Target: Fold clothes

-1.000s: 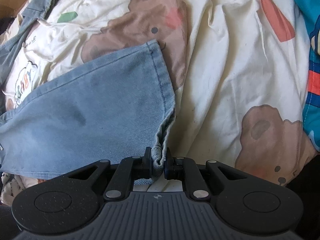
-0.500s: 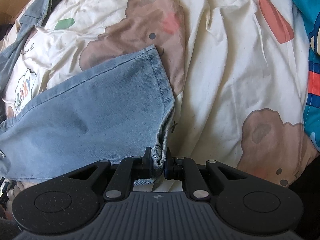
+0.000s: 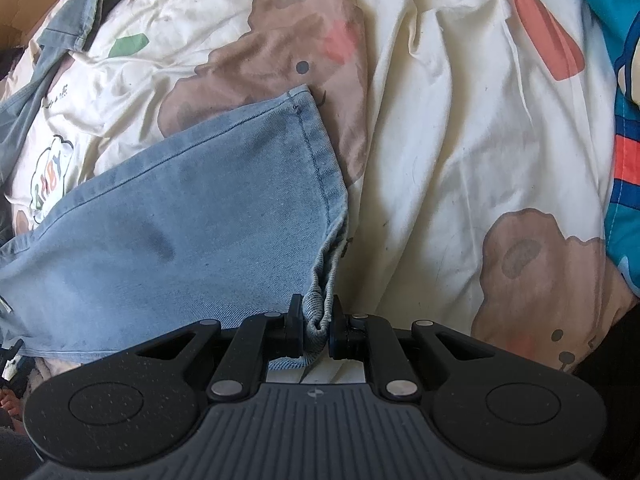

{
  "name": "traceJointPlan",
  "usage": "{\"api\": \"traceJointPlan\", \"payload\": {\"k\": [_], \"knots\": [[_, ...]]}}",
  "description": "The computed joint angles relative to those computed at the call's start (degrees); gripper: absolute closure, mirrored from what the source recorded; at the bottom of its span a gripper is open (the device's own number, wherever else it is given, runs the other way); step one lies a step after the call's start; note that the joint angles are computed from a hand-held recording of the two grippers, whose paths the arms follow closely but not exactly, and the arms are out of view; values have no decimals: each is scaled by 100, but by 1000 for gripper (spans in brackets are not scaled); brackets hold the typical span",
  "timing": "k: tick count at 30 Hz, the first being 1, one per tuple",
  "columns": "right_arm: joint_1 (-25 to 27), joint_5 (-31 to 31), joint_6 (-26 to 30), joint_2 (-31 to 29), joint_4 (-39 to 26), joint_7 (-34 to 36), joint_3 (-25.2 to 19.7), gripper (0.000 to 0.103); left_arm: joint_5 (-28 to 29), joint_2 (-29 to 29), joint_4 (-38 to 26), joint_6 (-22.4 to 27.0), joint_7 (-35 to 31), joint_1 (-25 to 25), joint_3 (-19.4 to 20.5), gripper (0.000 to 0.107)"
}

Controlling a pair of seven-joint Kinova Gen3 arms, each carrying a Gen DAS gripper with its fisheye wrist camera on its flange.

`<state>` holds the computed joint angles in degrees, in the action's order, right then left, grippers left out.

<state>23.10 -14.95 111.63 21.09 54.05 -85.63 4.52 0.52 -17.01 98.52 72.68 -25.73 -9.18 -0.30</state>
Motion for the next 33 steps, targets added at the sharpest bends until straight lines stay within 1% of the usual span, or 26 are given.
{"api": "traceJointPlan", "payload": {"k": [6,11,15,19,22,27,30,31,33], "knots": [[-4,45,112,-6,6,-50,15,94,-44,95,-713,798,-273,30,-64,102],[-11,123,26,-101,307,-2,36,94,85,206,-791,1042,-576,10,-214,102],[-63,229,-151,-207,705,41,78,94,-10,465,-793,1288,-825,32,-165,102],[-120,301,-372,-289,1106,41,120,94,-45,597,-1013,1591,-892,33,-146,102],[-188,364,-524,-316,1343,36,134,94,-9,663,-1067,1725,-954,13,-195,102],[-205,373,-413,-292,1225,-29,171,94,-130,704,-1387,1981,-873,55,-89,102],[-181,357,-385,-279,1202,-89,188,94,-2,651,-1321,1984,-1049,28,-246,101],[-178,353,-418,-282,1255,-123,191,94,33,671,-1386,2034,-1166,7,-283,98],[-198,356,-508,-293,1391,-190,188,94,106,735,-1552,2177,-1392,-29,-361,96]]}}
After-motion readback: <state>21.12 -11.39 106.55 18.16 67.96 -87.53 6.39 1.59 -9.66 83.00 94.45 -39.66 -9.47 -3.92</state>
